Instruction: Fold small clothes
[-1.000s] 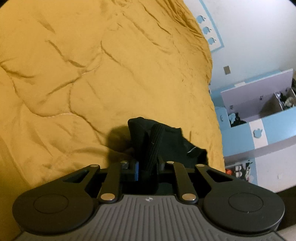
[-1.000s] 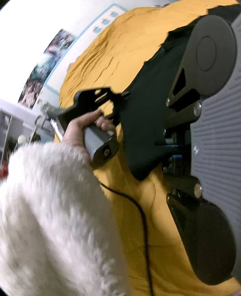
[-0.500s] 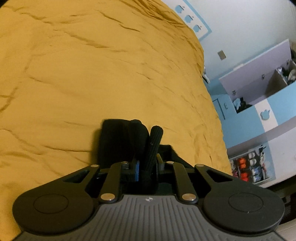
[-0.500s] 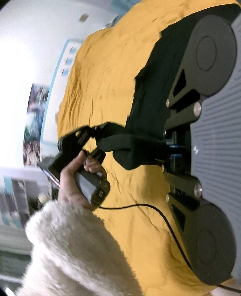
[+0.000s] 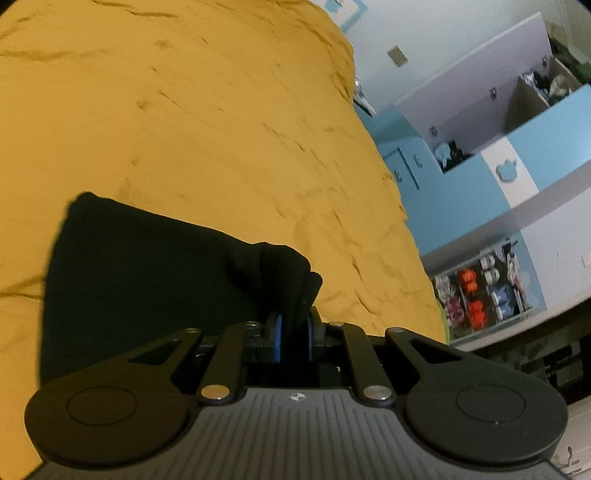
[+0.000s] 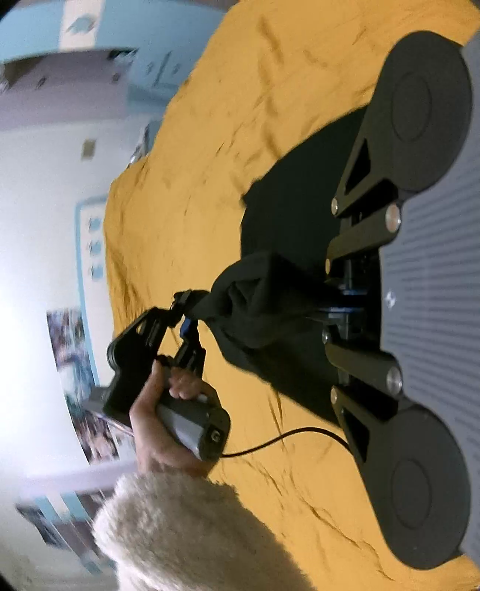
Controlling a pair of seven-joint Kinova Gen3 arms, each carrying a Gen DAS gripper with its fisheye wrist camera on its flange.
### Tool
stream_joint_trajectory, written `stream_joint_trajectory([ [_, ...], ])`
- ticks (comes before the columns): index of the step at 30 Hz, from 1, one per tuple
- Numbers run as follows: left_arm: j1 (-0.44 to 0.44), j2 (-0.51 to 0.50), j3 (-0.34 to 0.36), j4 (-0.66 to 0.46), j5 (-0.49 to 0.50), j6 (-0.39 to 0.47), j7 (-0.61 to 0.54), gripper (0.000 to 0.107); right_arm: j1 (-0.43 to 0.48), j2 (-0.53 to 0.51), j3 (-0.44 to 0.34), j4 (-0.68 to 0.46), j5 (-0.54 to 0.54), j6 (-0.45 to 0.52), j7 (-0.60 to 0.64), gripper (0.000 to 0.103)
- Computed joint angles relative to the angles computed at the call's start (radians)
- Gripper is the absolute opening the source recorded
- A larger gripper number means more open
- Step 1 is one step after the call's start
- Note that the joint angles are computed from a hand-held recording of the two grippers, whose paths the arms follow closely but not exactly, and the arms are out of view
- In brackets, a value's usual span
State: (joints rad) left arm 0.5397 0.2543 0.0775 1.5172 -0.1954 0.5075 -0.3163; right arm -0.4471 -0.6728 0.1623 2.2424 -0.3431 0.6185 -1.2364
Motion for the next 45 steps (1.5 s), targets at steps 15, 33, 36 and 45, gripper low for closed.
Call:
stream_joint_trajectory([
  [15, 0.156, 0.218, -0.128, -0.263, 0.133, 0.159, -0.146, 0.013, 0.189, 0.169, 0.227, -0.004, -0.223, 0.086, 0.311, 0.000],
  [33, -0.118, 0.074, 0.274, -0.073, -0.112, -0.069, -0.083, 0.047, 0.424, 0.245, 0.205, -0.041, -0.280, 0.225, 0.428, 0.033],
  [36, -0.201, -0.043, 0.404, 0.066, -0.201, -0.095, 0.003, 0.047, 0.516, 0.215, 0.144, -0.058, -0.238, 0.220, 0.429, 0.044],
  [45, -0.448, -0.426, 0.787, 0.362, -0.225, 0.099, 0.345, 0.053, 0.209, 0.425, 0.424, -0.206, -0.544, 0.231, 0.779, 0.050],
])
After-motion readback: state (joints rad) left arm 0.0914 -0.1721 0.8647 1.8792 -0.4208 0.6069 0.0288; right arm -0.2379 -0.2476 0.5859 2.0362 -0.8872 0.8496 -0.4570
